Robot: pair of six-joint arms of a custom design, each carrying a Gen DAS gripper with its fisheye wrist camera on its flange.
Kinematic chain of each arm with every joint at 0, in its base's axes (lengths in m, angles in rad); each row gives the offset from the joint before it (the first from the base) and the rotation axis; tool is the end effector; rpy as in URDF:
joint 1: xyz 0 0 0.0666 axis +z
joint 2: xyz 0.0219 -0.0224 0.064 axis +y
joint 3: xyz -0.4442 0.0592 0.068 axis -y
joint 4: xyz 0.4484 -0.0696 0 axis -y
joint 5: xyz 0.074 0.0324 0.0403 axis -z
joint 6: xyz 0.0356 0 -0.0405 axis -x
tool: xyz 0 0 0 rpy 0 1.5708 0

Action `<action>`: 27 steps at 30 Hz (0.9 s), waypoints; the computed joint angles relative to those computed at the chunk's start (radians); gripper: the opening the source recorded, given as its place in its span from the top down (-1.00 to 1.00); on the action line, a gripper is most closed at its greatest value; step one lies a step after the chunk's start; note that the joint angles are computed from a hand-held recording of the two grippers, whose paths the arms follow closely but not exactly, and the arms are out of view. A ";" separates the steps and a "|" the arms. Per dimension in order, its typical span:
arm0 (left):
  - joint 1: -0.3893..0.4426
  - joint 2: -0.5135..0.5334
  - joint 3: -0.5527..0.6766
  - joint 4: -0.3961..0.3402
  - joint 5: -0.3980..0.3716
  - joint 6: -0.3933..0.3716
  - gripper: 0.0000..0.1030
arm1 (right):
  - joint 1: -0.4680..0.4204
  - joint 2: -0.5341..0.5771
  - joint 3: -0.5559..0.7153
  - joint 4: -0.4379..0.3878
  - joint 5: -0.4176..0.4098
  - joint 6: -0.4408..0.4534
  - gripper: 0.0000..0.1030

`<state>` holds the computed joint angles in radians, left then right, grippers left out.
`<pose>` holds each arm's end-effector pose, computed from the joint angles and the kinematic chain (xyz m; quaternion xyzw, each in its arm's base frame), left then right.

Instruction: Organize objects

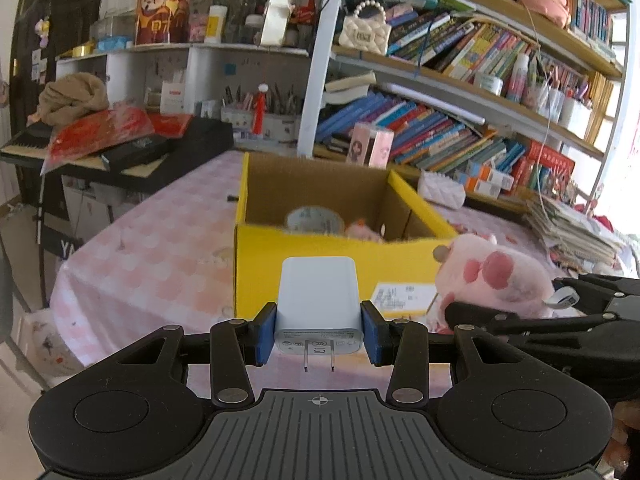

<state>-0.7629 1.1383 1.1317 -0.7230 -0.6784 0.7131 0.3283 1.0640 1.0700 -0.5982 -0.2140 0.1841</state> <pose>0.3199 -0.2754 0.4915 -0.1144 0.8639 -0.0344 0.4892 0.3804 0.1371 0.4938 -0.2709 0.8363 0.1277 0.4593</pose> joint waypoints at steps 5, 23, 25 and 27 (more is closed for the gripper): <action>0.039 0.016 0.018 0.057 0.006 -0.054 0.20 | -0.007 0.031 0.041 0.069 -0.007 -0.024 -0.27; 0.184 0.169 0.147 0.102 0.053 -0.148 0.20 | -0.031 0.315 0.281 0.163 -0.065 -0.001 -0.27; 0.194 0.191 0.166 0.094 0.062 -0.148 0.20 | -0.033 0.345 0.308 0.149 -0.073 0.017 -0.27; 0.202 0.213 0.185 0.082 0.069 -0.149 0.20 | -0.034 0.373 0.331 0.135 -0.082 0.032 -0.27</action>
